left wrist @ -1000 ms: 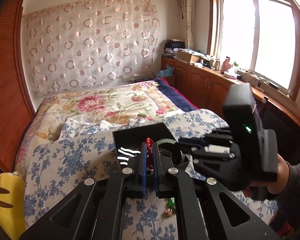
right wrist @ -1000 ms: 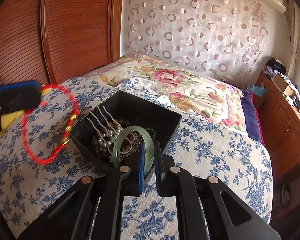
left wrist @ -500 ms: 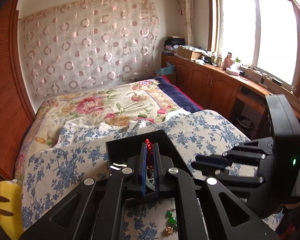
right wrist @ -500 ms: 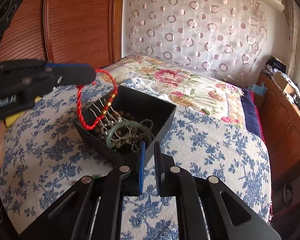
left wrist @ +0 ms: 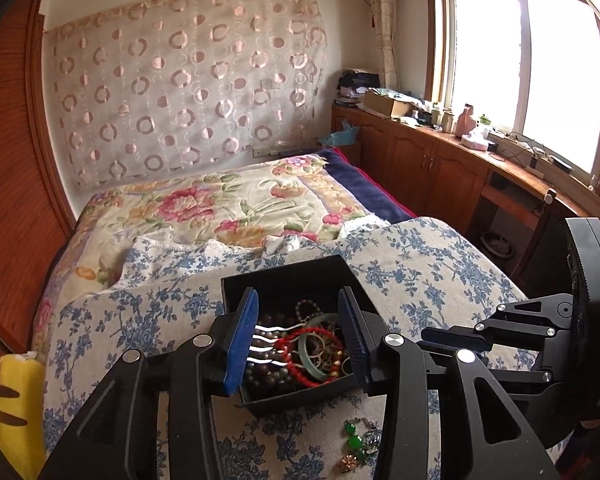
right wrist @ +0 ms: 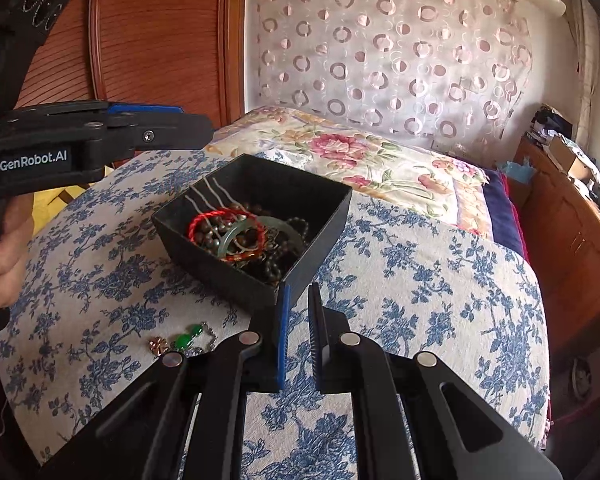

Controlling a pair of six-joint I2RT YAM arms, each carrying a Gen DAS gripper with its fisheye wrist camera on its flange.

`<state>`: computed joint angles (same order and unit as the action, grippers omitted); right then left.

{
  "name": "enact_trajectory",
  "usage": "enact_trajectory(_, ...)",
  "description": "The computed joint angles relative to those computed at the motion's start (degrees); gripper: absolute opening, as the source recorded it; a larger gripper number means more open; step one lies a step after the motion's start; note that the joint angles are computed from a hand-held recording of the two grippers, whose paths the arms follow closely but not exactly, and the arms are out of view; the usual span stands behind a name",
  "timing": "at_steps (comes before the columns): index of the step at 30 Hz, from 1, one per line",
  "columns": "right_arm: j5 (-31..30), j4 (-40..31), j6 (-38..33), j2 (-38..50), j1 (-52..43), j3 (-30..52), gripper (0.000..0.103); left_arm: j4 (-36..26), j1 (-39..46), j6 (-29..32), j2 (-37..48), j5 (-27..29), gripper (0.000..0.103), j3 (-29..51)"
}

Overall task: Organize jewelry
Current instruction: 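Drop the red bracelet into the box with the left tool while the right tool releases the bangle, then close the right tool on the green pendant while the left tool reaches the gold flower brooch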

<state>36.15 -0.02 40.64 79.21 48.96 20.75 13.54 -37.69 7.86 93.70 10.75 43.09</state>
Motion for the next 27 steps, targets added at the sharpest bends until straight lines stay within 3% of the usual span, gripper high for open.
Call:
enact_trajectory(11,-1.7,4.0,3.4,5.1,4.3,0.0,0.011,1.4,4.4,1.1,-3.9,3.4,0.04,-7.6)
enact_trajectory(27,-9.1,12.9,2.1,15.4,4.4,3.7,0.011,5.2,8.5,4.5,-3.9,5.4,0.041,-17.3)
